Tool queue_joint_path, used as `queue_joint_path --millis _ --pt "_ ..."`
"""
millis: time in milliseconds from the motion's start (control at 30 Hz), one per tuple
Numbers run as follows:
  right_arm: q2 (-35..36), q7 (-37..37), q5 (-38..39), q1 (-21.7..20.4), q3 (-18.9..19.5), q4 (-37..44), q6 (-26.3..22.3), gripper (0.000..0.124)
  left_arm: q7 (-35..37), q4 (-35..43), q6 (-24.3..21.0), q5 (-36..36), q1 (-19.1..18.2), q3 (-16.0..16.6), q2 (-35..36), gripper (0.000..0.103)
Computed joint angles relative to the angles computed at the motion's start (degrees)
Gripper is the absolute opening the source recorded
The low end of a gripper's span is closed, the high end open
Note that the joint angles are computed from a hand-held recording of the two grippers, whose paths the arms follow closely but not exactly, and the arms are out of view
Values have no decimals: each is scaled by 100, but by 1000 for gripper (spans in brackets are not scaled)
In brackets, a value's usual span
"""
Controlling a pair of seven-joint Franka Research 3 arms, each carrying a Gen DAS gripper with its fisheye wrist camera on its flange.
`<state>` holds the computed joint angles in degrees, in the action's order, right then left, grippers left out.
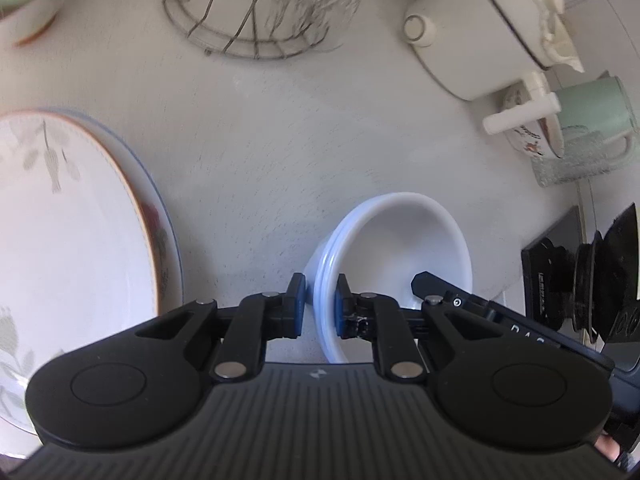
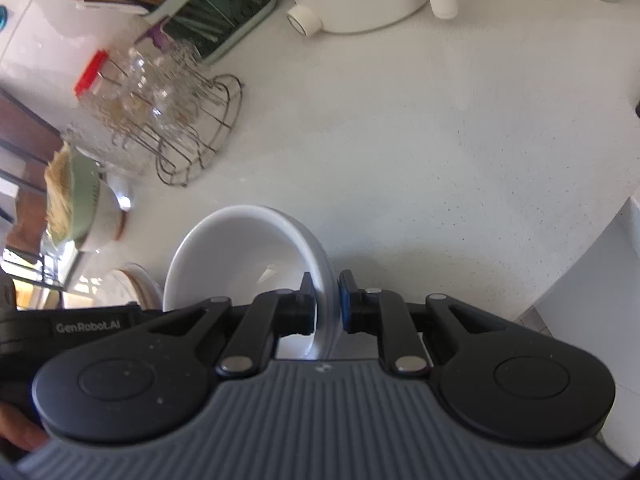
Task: Organize plates and bowls
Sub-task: 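Lift the bowl stack with both grippers and carry it over the plate stack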
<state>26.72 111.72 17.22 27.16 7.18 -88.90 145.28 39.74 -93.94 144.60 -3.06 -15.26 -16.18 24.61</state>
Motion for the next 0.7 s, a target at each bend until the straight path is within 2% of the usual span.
queue_joint_path --millis 267,700 --pt "-184 210 -95 101 -6 87 -35 15 210 18 -260 94 61 37 -333 17" --pt "-235 241 -220 285 63 424 -113 15 263 -806 -111 -93 187 128 -1275 17"
